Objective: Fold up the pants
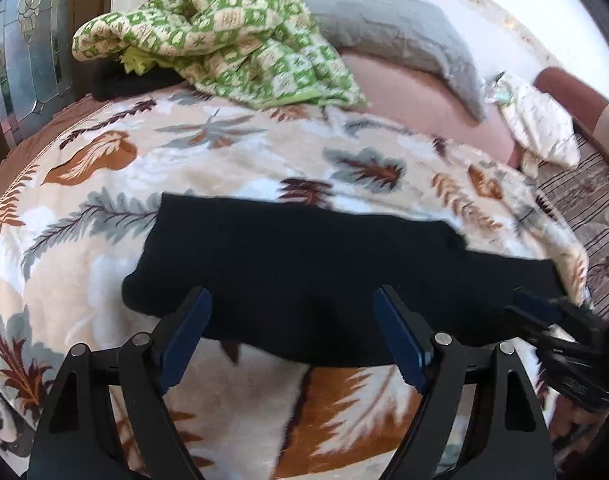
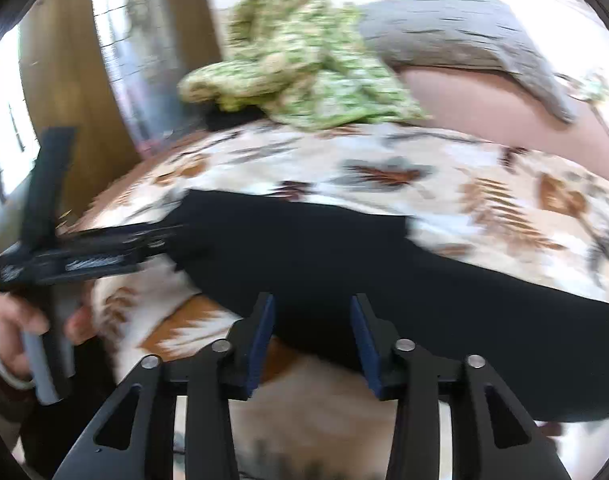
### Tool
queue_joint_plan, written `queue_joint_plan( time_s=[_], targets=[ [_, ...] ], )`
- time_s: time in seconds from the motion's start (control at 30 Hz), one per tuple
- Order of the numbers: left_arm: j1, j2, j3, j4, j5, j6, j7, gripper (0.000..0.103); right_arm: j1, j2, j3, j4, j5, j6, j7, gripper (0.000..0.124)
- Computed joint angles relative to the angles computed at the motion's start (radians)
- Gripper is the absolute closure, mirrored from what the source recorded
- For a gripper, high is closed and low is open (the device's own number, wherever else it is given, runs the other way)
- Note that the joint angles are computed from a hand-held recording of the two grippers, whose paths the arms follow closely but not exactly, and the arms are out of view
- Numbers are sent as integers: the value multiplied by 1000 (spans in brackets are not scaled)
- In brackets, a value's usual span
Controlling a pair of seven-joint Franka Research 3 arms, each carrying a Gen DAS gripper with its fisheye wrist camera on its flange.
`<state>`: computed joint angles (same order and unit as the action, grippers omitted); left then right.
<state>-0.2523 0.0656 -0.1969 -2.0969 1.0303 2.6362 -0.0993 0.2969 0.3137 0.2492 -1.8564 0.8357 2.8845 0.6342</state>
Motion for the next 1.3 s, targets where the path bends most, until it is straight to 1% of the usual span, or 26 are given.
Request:
queue_joint_plan(
  time_s=[0.07,0.13,0.17,0.2,0.23,0.27,0.3,0.33,0.43,0.47,0.5,0.53,0.6,0.63,0.7,0.8,0.87,0.9,0.93,1.0,1.07,1.1,1.2,1.3],
  targets=[
    [-4,6,1,12,57,36,-41,18,35,29,-67,13,-105,3,114,82],
    [-9,29,-3,34,50,44,-4,17,68,43,-130,0,-228,11,231,82],
    [-11,48,-5,49,26,55,35,17,67,46,-143,-7,-264,5,265,82],
    [-11,70,-6,62,-13,71,78,17,38,43,-121,-19,-253,7,251,82],
    [-11,88,-6,72,-62,81,118,18,-4,36,-79,-33,-214,19,209,82],
    [-13,103,-6,79,-107,91,152,18,-26,26,-60,-44,-194,24,191,82],
    [-15,118,-4,86,-145,100,182,18,-33,17,-61,-56,-195,22,192,80],
    [-23,134,-2,97,-170,92,211,18,-40,11,-58,-63,-192,22,188,79],
    [-72,152,22,126,-134,26,208,18,-67,-13,-43,-84,-149,30,176,78],
    [-86,149,33,127,-99,23,176,18,-74,-16,-37,-84,-127,35,166,75],
    [-94,142,42,123,-63,33,142,18,-74,-17,-41,-83,-120,45,169,68],
    [-99,138,47,122,-29,48,106,18,-62,-13,-59,-76,-140,49,195,66],
    [-99,142,46,134,-8,60,87,17,-45,-9,-91,-69,-182,57,253,65],
    [-93,152,39,148,-31,67,113,17,-42,-9,-100,-66,-199,56,278,65],
    [-94,166,41,165,-30,93,123,17,-52,-5,-104,-60,-211,55,302,65],
    [-106,208,39,211,-61,84,162,17,-49,7,-132,-49,-263,48,366,65],
    [-109,247,38,240,-105,100,198,17,-55,23,-135,-38,-285,35,394,64],
    [-119,266,40,260,-123,81,214,18,-62,31,-130,-32,-288,26,399,63],
    [-142,288,47,288,-125,31,224,18,-68,37,-123,-31,-289,26,398,63],
    [-173,311,61,322,-113,-22,240,17,-90,43,-91,-41,-270,62,354,60],
    [-199,332,67,362,-115,-91,253,17,-109,41,-67,-50,-252,78,318,60],
    [-203,333,67,370,-120,-97,252,17,-130,39,-46,-50,-226,76,290,60],
    [-200,335,69,390,-131,-46,240,17,-150,35,-38,-46,-175,68,270,60],
    [-213,373,72,462,-135,-38,280,17,-146,28,-64,-47,-160,74,295,60]
  ],
)
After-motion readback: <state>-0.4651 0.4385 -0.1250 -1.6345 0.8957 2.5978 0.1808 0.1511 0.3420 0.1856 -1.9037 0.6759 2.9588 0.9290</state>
